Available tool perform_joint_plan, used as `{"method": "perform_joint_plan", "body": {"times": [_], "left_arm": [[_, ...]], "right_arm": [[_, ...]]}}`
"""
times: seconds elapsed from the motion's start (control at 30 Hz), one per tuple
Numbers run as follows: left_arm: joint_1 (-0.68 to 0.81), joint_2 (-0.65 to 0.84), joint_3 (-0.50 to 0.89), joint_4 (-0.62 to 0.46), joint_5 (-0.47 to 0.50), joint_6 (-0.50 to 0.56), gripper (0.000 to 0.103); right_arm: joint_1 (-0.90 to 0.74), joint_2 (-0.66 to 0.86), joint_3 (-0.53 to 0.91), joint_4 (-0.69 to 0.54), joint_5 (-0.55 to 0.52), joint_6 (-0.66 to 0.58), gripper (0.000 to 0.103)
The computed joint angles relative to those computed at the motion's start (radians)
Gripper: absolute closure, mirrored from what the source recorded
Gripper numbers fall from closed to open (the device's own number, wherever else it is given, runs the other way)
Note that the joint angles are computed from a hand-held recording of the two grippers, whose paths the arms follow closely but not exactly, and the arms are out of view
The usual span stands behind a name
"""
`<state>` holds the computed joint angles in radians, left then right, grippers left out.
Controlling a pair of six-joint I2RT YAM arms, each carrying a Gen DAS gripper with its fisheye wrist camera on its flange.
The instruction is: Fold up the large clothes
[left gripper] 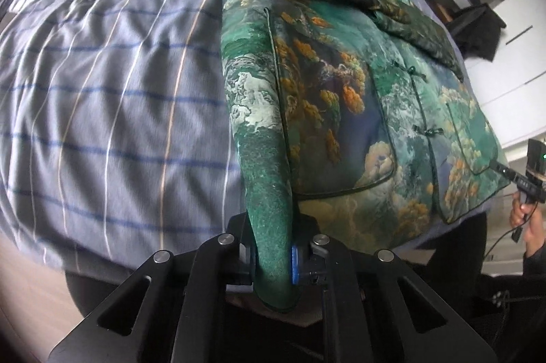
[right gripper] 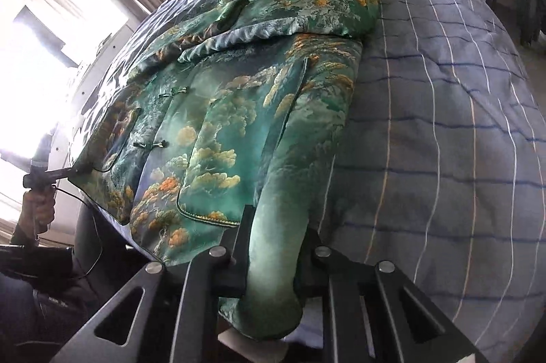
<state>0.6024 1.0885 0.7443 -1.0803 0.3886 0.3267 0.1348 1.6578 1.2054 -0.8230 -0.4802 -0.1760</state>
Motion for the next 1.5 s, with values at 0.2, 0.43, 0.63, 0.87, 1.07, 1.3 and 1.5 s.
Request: {"method": "perform_joint_plan", "body": {"times": [0.2, 0.43, 0.63, 0.87, 1.07, 1.3, 1.5], "left_arm": [[0.020, 0.025, 0.019, -0.038, 0.005, 0.030, 0.092], [0.063, 0.039, 0.006, -0.092, -0.017, 0.076, 0.092], [0.120, 0.045, 0.016, -0.177, -0.040, 0.150, 0.092], [0.201, 0.134, 0.209, -0.336, 0.051, 0.218, 0.093], [0.190, 0.335, 0.578, -0.362, 0.263, 0.149, 0.093], [-0.035, 0.622, 0.890, -0.080, 0.237, -0.228, 0.093], [-0.116, 0.828, 0.980, 0.110, 0.129, -0.373, 0.086]], "right_arm": [[-0.018, -0.013, 0.002, -0.078, 0.008, -0.038, 0.086], [-0.054, -0.092, -0.076, -0.163, -0.001, -0.078, 0.087], [-0.096, -0.151, -0.166, -0.215, -0.010, -0.108, 0.088], [-0.142, -0.172, -0.136, -0.357, -0.085, -0.174, 0.091], [-0.227, -0.060, 0.121, -0.448, -0.319, -0.175, 0.092], [-0.129, 0.232, 0.500, -0.199, -0.403, 0.126, 0.092], [-0.073, 0.549, 0.754, 0.058, -0.340, 0.480, 0.092]]}}
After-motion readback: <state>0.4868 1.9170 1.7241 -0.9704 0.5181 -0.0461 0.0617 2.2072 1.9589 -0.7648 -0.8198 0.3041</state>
